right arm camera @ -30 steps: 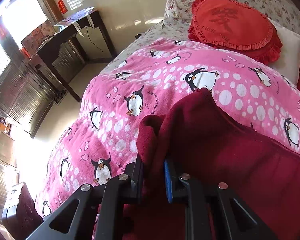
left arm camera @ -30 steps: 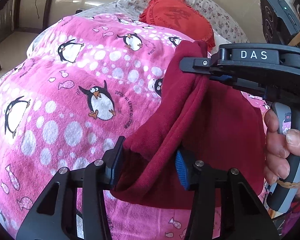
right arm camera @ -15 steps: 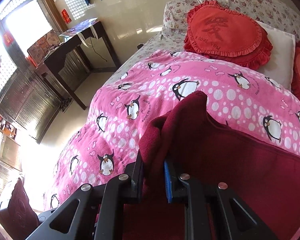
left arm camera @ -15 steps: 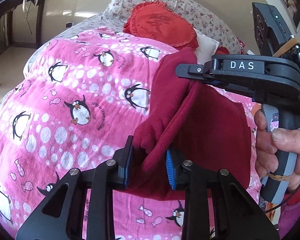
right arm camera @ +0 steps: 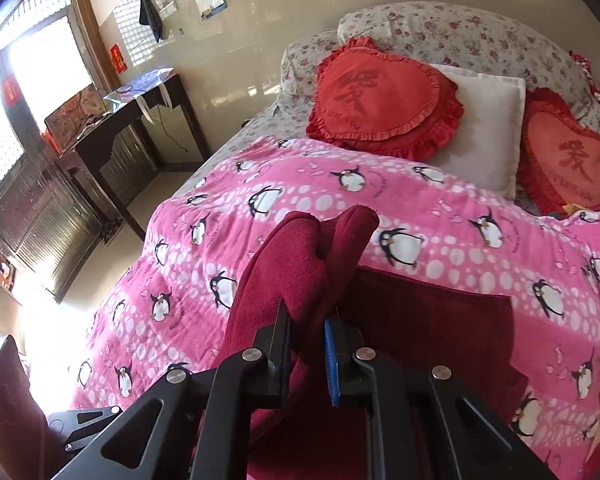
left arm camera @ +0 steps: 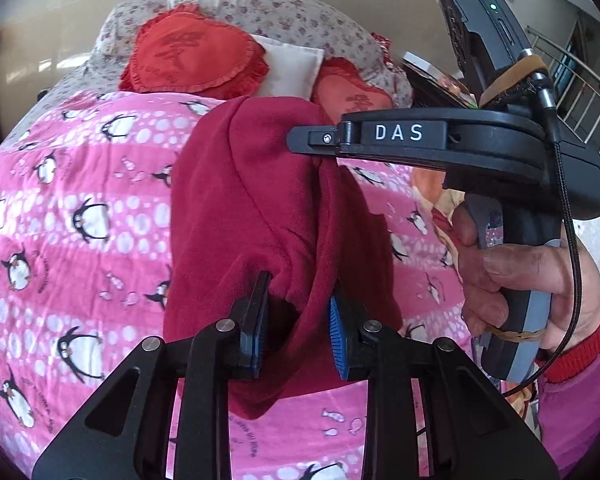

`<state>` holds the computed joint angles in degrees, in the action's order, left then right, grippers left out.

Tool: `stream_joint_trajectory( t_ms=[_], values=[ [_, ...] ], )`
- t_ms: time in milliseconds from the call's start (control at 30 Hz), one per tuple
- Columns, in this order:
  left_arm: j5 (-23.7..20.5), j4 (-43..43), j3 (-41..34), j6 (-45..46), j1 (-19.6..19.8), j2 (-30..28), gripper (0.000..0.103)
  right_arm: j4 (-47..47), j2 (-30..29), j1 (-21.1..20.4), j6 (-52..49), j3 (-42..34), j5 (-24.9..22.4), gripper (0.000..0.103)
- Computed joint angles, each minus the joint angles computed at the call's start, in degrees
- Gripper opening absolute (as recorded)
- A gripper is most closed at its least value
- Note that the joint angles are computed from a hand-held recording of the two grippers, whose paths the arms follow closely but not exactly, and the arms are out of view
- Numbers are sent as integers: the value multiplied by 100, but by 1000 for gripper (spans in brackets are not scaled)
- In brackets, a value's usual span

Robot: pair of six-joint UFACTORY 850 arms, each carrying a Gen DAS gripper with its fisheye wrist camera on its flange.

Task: Fold small clothes
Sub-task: 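Fold the held edge over the rest of the sweatshirt and open both grippers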

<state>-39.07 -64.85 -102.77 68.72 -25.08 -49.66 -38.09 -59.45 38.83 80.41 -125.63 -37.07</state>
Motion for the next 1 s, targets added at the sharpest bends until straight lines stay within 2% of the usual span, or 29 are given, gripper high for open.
stream_joint_trajectory(
  t_ms=[67, 167, 267, 333, 400, 533, 633, 667, 733, 767, 800, 867, 900, 933, 1000],
  values=[
    [-47, 124, -64, -91, -159, -46, 25, -426, 553, -23, 661, 985, 263, 13],
    [-71, 383, -220, -333, -380, -189, 25, -894, 1096, -64, 1507, 2058, 578, 12],
    [-46, 564, -231, -493, -565, -275, 25, -1217, 1408, -115, 2239, 2787, 825, 12],
    [29, 689, -253, -568, -676, -331, 25, -1357, 1496, -146, 2610, 3082, 927, 12],
    [57, 924, -391, -791, -759, -449, 25, -1210, 1411, -166, 2513, 3068, 833, 12],
    [-391, 1181, -512, -1050, -759, -506, 25, -734, 1192, -229, 2201, 2971, 775, 12],
    [-572, 1231, -223, -730, -651, -231, 27, -1122, 1403, -248, 3002, 3331, 1106, 14],
    [-512, 1181, -49, -474, -597, -92, 28, -1232, 1511, -238, 3231, 3453, 1166, 15],
    [-244, 1088, 282, 8, -481, 165, 35, -1488, 1721, -125, 3601, 3636, 1071, 18],
    [-76, 1061, 390, 153, -413, 249, 42, -1788, 1864, -26, 3885, 3762, 1110, 18],
    [99, 1041, 474, 234, -353, 304, 44, -2041, 1956, 50, 4111, 3852, 1189, 19],
    [443, 1187, 484, 117, -261, 288, 44, -2485, 2055, 238, 4516, 3938, 1286, 30],
    [541, 1375, 379, -154, -246, 207, 44, -2457, 2023, 299, 4496, 3899, 1287, 49],
    [574, 1583, 249, -511, -218, 97, 44, -2313, 1959, 351, 4377, 3829, 1279, 59],
    [499, 1707, 100, -927, -172, -61, 44, -1746, 1728, 405, 3818, 3609, 1343, 59]
  ],
)
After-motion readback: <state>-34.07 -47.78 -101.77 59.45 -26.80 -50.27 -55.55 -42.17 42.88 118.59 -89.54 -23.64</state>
